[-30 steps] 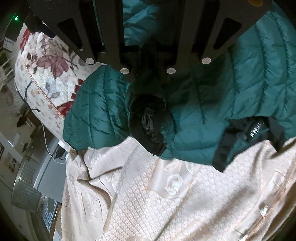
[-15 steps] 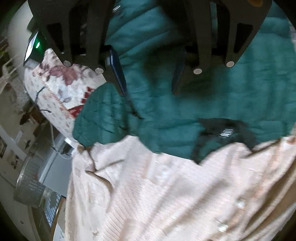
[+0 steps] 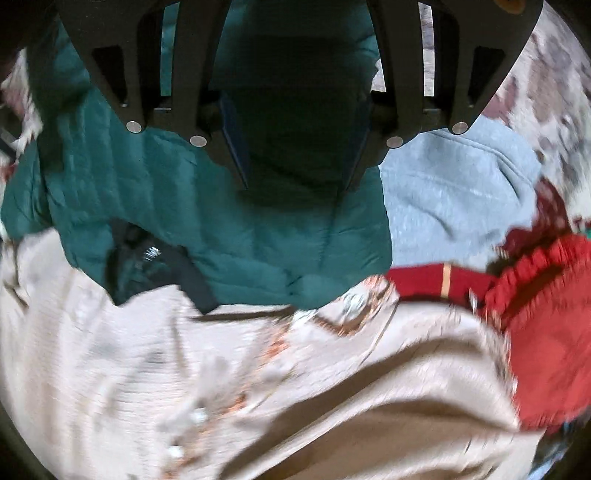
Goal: Fold large clothes
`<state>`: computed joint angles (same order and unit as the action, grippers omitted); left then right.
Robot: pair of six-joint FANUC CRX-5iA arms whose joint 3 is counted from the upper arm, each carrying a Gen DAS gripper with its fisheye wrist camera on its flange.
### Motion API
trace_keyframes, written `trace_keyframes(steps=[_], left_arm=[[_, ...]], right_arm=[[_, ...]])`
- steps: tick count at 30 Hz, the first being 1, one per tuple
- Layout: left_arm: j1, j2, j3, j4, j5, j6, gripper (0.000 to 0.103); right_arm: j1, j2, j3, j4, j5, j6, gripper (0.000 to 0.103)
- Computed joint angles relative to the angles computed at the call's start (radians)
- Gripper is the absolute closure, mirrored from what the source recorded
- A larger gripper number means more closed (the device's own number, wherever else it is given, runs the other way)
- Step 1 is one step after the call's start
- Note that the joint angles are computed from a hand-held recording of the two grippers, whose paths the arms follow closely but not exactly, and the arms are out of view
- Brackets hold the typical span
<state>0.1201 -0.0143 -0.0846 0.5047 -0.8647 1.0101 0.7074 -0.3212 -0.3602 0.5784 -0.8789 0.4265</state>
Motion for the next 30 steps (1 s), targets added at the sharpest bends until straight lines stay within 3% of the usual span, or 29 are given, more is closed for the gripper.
trace_keyframes(steps=[2,4,6,12,16,20,22,24,25,26,27,29,30], left_arm=[[-0.004,0.026,0.02,-0.028,-0.012,0.044,0.053],[-0.029,0.062,0.06,-0.101,-0.028,0.11,0.052],[-0.039,0.078,0.065,-0.117,-0.026,0.127,0.051],[-0.079,0.113,0.087,-0.204,-0.016,0.174,0.046],[-0.076,0.09,0.092,-0.227,-0.031,0.2,0.046],[-0.014,-0.051,-0.029,-0.094,0.003,0.093,0.046],[-0.007,-0.111,-0.086,-0.077,0.036,0.045,0.029],[-0.03,-0.105,-0.058,-0.163,-0.027,0.043,0.025],[-0.064,-0.058,0.01,-0.263,-0.134,0.072,0.025],[-0.089,-0.036,0.05,-0.338,-0.197,0.098,0.027],[-0.099,-0.05,0.052,-0.371,-0.208,0.101,0.029],[-0.062,-0.169,-0.054,-0.29,-0.113,0.02,0.029],[-0.037,-0.211,-0.094,-0.231,-0.102,-0.028,0.028]], right_arm=[[-0.073,0.089,0.093,-0.152,-0.033,0.151,0.012],[-0.123,0.164,0.151,-0.209,-0.131,0.188,0.012],[-0.193,0.185,0.159,-0.268,-0.115,0.229,0.012],[-0.213,0.217,0.12,-0.171,-0.054,0.283,0.01],[-0.186,0.213,0.138,-0.151,-0.109,0.259,0.01],[-0.096,0.096,0.044,-0.01,-0.082,0.071,0.01],[-0.076,0.114,0.074,-0.064,-0.133,0.116,0.009],[-0.091,0.205,0.168,-0.189,-0.278,0.227,0.009],[-0.092,0.217,0.186,-0.201,-0.307,0.23,0.009],[-0.077,0.194,0.169,-0.162,-0.305,0.18,0.01],[-0.062,0.16,0.14,-0.115,-0.286,0.128,0.01],[-0.033,0.06,0.064,0.01,-0.259,0.035,0.009],[-0.027,0.026,0.038,0.061,-0.277,0.017,0.009]])
